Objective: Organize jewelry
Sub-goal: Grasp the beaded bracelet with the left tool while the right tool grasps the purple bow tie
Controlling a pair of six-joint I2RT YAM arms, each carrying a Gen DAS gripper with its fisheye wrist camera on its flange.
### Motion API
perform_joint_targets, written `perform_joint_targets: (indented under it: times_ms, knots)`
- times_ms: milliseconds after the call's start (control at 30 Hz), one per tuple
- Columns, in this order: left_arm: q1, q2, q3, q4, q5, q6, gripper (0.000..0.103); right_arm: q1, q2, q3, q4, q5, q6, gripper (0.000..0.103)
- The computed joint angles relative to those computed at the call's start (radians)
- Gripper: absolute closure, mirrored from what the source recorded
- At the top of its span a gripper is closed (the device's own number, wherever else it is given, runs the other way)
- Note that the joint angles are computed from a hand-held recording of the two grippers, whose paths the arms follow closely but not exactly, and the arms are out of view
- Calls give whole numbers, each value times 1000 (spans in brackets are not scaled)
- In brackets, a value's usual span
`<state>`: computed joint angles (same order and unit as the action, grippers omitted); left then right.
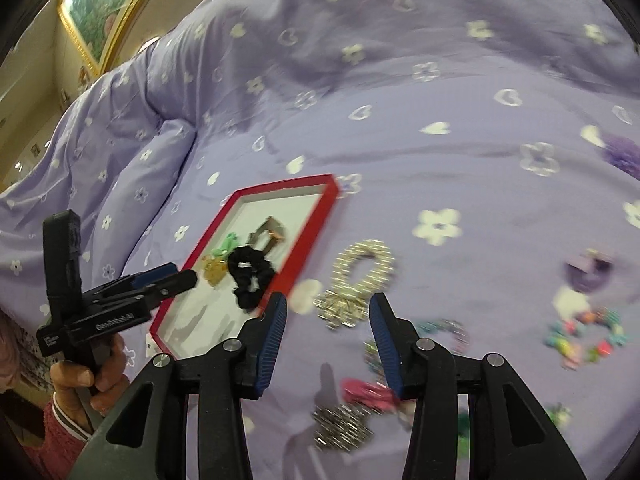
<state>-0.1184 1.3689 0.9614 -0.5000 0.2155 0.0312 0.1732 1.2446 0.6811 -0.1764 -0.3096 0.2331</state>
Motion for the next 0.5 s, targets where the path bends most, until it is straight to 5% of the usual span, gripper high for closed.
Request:
perform_joint_targets:
  times_ms: [500]
  knots:
    - [-296, -29, -7, -13, -75, -90, 41, -471, -260, -138, -200, -173, -196, 55]
